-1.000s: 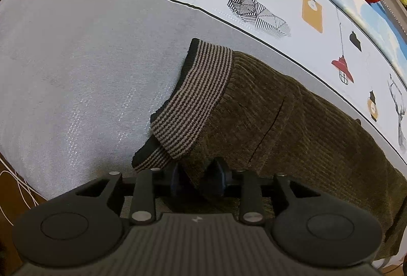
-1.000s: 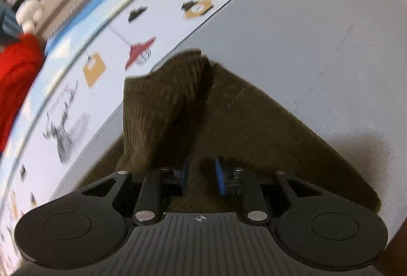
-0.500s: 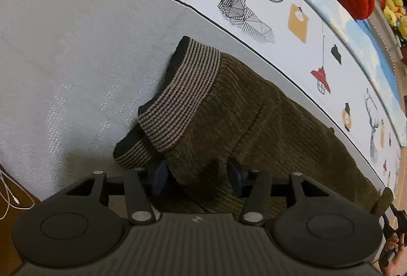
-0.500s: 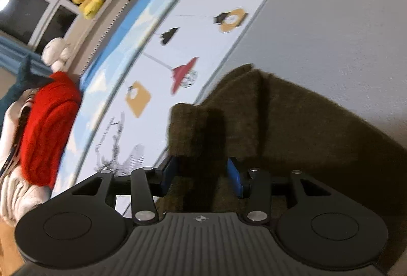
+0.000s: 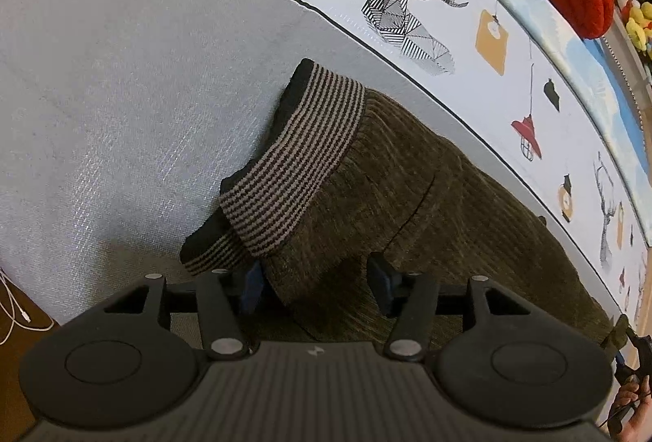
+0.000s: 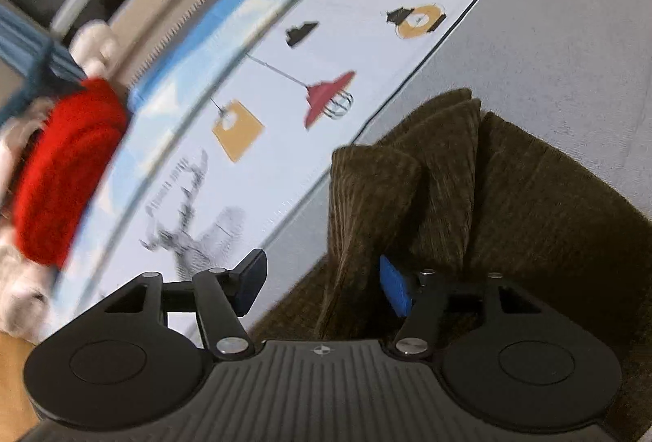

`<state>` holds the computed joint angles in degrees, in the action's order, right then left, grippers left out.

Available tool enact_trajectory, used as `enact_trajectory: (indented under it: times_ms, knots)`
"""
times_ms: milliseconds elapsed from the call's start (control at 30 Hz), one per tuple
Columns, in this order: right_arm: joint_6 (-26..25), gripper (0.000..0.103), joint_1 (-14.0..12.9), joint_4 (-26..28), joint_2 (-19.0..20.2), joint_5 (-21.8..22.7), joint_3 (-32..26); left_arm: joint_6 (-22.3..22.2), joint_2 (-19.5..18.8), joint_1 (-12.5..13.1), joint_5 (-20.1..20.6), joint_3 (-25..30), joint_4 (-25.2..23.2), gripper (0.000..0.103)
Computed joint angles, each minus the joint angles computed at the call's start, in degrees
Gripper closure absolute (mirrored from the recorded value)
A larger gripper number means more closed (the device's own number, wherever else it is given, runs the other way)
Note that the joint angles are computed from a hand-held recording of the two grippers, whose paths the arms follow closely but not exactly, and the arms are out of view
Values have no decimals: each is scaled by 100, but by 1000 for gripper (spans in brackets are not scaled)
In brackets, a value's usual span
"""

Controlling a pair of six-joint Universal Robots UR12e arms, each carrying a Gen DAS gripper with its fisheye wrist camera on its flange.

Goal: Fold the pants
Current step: 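Lower the folded pants onto the bed and open both tools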

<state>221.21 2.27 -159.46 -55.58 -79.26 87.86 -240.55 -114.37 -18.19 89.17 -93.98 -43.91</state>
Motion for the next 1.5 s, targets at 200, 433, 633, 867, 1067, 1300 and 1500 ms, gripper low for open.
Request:
enact_trajectory:
  times_ms: [200,433,633,867,1067,1300,1500]
  knots:
    - [-554,91,201,654,56,-859,-282,68,-78,-20,90,148,-298,44]
    - [-70,99,21,134,-393,-1061,268,70,-90,-59,356,209,-563,77]
    - [651,100,-361,-676,-1117,-764,1302,511,88,-251,1038,97,-157,91]
    - [461,100,-715,471,-1621,-382,1892,738,182,-318,829,100,-753,91]
    - [50,101,-778,1362,-1581,-270,1772,984,71,-303,641,234,-1214,89]
    - [678,82,-665,2272,-1512,-913,1468,1671,0,-378,714,354,-1597,68]
    - [712,73,-271,1131,-1445,-2614,1389,1396,160,-624,2443,212,-873,47]
